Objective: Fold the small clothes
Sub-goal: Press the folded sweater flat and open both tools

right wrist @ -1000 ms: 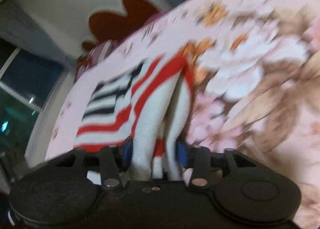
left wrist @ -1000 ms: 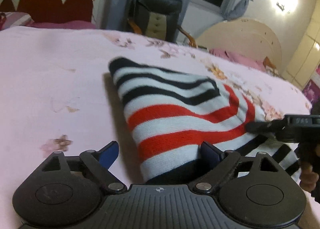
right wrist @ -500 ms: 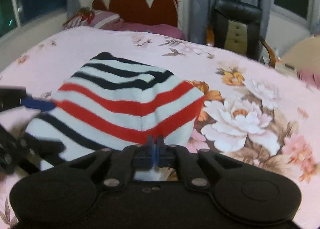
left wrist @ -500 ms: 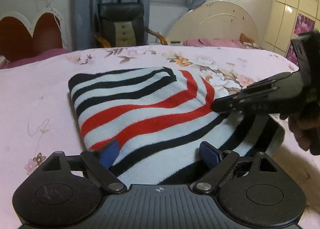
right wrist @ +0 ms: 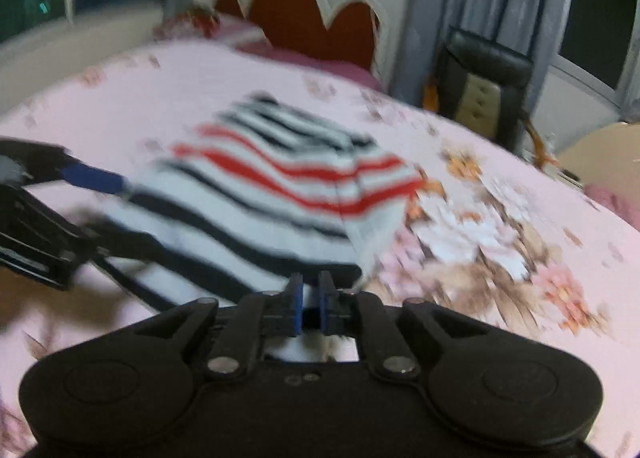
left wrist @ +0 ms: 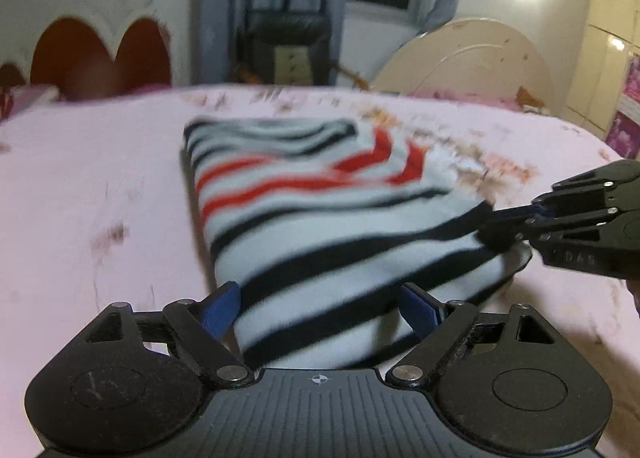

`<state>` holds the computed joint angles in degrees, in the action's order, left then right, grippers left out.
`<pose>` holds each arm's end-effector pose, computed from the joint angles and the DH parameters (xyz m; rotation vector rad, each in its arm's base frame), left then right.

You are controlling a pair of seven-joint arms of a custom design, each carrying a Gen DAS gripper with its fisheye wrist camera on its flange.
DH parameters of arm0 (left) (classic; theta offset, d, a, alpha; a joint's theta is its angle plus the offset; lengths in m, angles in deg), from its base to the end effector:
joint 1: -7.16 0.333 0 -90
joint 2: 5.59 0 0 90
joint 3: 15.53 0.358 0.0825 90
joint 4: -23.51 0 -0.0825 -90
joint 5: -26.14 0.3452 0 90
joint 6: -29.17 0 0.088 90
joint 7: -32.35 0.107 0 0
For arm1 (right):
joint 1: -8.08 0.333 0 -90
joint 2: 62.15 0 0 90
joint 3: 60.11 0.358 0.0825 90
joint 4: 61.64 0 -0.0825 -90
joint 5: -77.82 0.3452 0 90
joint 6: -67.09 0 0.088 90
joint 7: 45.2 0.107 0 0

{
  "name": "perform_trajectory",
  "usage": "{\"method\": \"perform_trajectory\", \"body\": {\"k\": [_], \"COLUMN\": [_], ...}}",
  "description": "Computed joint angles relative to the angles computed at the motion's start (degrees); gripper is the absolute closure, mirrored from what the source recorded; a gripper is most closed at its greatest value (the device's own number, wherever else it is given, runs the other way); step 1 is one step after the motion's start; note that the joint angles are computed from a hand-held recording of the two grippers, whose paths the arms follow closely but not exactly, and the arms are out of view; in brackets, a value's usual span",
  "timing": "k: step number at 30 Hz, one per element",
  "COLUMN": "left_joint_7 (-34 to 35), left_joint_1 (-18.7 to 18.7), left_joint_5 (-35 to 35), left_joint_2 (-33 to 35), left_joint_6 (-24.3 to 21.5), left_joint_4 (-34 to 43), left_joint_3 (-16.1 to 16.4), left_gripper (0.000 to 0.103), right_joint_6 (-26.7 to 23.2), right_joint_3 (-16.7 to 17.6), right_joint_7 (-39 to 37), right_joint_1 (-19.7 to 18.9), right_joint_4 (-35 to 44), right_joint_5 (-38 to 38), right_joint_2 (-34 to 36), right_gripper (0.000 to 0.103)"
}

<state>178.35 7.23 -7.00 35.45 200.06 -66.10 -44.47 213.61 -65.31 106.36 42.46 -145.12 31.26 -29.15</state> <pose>0.7046 -0.2300 0.3858 -1.1041 2.3666 -1.1645 0.6303 0.3832 0.4564 -1.8170 1.7460 -0.8631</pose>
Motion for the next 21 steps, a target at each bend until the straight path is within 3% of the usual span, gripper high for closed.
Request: {"method": "perform_trajectory", "body": {"k": [3,8,10,11,12,13,14,15,17,19,21], "left_joint_7": [-1.50,-4.78,-4.32,-4.14,-4.52,-4.62,-4.82,-5.21,-6.50,-8.17,-9.51], "left_joint_1": [-0.80,-1.54,-0.66,-0.33,-0.66,-0.61,-0.38,-0.35,-1.01,-2.00,-2.63], "left_joint_5": [0.19,1.07,0.75,0.73,0.95,1.13,1.31,1.61,2.46,3.42,4.35], "left_joint_2": [0.81,2.14,2.45,2.49,2.38,2.40,2.52,2.54,2.15,1.31,-0.17], "left_joint_6": [0.77,-0.17,1.13,1.76,2.59,3.43,3.81,3.98,4.21,4.55,5.80], "left_joint_4": [0.59,1.58,0.75,0.34,-0.09,-0.48,-0.68,-0.77,-1.01,-1.67,-3.25], "left_joint_3": [0.99,2.55,1.23,0.70,1.00,0.76,0.40,0.35,1.17,2.53,3.44], "left_gripper": [0.017,0.016,0.016,0.016,0.016,0.016,0.016,0.016,0.016,0.016,0.016], "right_joint_6": [1.50,5.33,5.82,4.02,1.72,0.51,2.49,6.88,10.19,10.10,10.52], "right_joint_3": [-4.29,-5.15,-2.65,-0.21,1.21,1.29,1.10,-1.03,-4.59,-4.16,-7.44], "right_joint_7": [0.08,4.78,8.41,11.16,12.77,13.02,17.29,22.81,23.82,25.15,28.09], "right_joint_1": [2.74,2.44,0.41,-1.19,-1.90,-2.11,-2.48,-1.77,0.36,0.02,3.01], "right_joint_4": [-1.05,-4.41,-6.50,-6.91,-7.50,-8.32,-10.63,-13.28,-14.74,-14.82,-15.47], "right_joint_5": [3.86,2.14,-0.71,-3.36,-4.75,-3.39,-6.04,-8.61,-6.16,-7.52,-8.05], "right_joint_2": [0.27,-0.58,-1.59,-1.99,-2.50,-2.36,-3.23,-4.07,-4.47,-4.55,-5.51], "right_gripper": [0.103,0.103,0.101,0.094,0.096,0.097,0.097,0.097,0.097,0.097,0.092]}}
